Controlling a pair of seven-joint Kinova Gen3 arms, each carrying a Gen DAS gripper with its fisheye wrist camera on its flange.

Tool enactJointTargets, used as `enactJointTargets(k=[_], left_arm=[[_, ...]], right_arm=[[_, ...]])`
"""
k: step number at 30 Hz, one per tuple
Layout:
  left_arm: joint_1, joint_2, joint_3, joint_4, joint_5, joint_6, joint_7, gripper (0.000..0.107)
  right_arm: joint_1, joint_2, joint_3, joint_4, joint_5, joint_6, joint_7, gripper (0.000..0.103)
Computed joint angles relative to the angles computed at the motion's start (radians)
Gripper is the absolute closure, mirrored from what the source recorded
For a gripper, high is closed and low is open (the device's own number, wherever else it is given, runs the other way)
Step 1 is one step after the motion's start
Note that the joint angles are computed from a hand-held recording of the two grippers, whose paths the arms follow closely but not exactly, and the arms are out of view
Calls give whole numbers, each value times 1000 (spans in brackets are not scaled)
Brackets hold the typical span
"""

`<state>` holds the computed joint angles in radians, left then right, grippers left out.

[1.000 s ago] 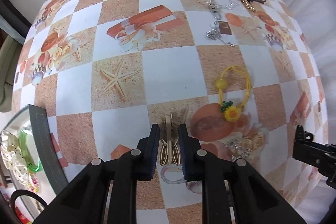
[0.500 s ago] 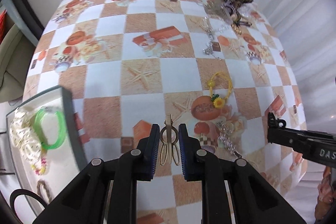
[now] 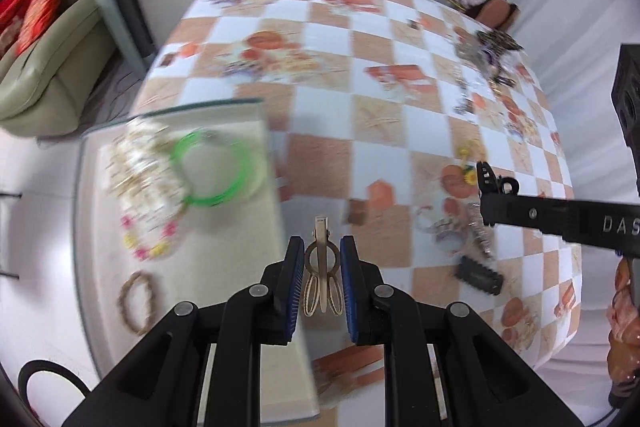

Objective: Organize jewelry
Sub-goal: 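Carry the black clip and beige tassel clip into the white tray and open both tools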

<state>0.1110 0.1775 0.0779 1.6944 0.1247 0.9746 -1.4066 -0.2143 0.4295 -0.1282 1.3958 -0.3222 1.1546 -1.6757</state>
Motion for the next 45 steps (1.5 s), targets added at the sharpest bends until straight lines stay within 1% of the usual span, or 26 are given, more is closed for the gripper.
enactJointTargets(k=[5,10,14,20,25,33,37,43,45], left_arm=[[-56,-56,-42,76,-7,-9,2,85],[-115,-81,-74,129,-27,-24,3,85],[-155,-78,-93,153,-53,-51,13,85],[-192,-38,-107,165,-83,-92,27,85],[-197,3,-109,158,-108,-116,59,85],[-179,56,-106,152,-150,-131,96,85],[-161,60,-105,156,-178,-141,118,85],[-135,69,-102,141,-218,-124,138,85],[-126,73,-102,135,-233,-112,150,83]], right_arm=[[-79,64,-29,-91,17,27,-11,80],[-154,131,-41,-187,43,60,-21,80],[-216,204,-40,-290,76,95,-33,80],[-285,304,-28,-429,126,150,-43,80],[-316,369,-17,-512,150,183,-54,80],[-335,434,-14,-577,161,186,-49,80],[-343,461,-11,-606,166,199,-48,80],[-346,492,-7,-648,165,232,-55,79],[-344,496,-9,-656,163,239,-51,76]])
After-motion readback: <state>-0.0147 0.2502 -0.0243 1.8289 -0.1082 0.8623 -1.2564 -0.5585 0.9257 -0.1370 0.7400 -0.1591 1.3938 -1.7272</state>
